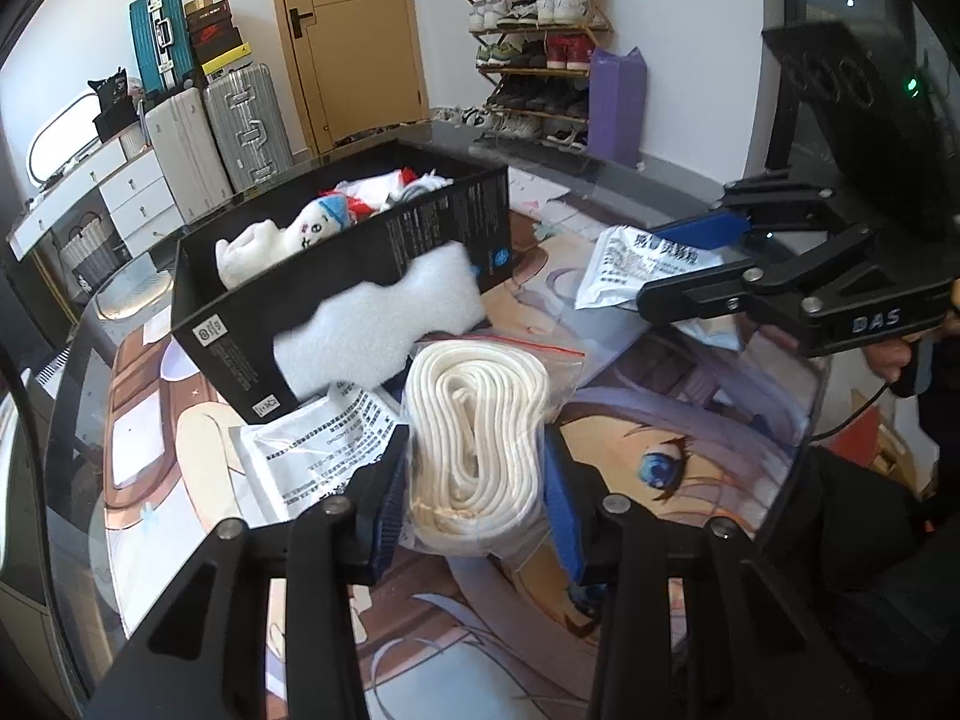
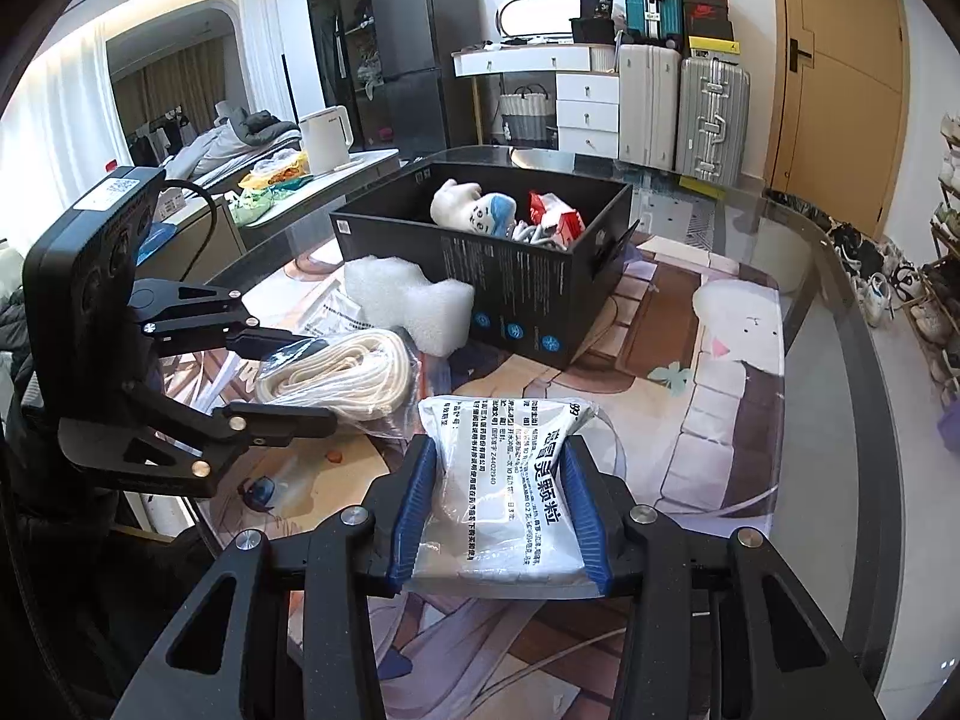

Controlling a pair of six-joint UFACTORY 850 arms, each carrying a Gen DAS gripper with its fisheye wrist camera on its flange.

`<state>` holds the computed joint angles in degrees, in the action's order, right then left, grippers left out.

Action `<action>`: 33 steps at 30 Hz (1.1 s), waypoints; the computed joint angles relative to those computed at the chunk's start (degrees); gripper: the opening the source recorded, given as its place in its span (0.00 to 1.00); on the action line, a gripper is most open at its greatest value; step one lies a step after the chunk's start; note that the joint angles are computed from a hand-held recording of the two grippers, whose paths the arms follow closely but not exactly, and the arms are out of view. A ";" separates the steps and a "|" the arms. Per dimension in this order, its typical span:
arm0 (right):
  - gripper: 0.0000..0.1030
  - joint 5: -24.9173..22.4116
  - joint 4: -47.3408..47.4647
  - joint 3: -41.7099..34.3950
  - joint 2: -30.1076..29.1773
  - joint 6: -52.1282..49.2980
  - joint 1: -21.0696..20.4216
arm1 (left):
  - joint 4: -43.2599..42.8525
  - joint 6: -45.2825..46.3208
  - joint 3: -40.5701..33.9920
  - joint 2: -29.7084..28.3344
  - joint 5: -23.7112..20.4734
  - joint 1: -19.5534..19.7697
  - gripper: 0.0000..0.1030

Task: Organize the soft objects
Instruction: 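Grasp the bagged white rope coil with the left tool while the right tool holds the white bag, then carry the rope bag and white bag over the black box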

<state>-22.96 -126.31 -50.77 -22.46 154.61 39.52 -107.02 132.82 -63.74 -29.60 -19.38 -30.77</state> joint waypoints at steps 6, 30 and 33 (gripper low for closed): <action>0.42 -2.40 -1.24 1.25 1.48 2.06 0.39 | 0.59 -0.91 1.06 1.78 -3.12 1.03 0.38; 0.42 -9.88 1.40 4.41 6.87 1.38 3.02 | -1.02 -2.12 3.43 6.47 -12.29 3.95 0.38; 0.42 -10.48 1.01 4.46 7.06 1.85 3.25 | -3.44 -0.46 4.11 7.29 -13.10 4.33 0.38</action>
<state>-33.44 -125.30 -46.31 -15.40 156.46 42.76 -110.46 132.36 -59.63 -22.32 -32.48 -26.44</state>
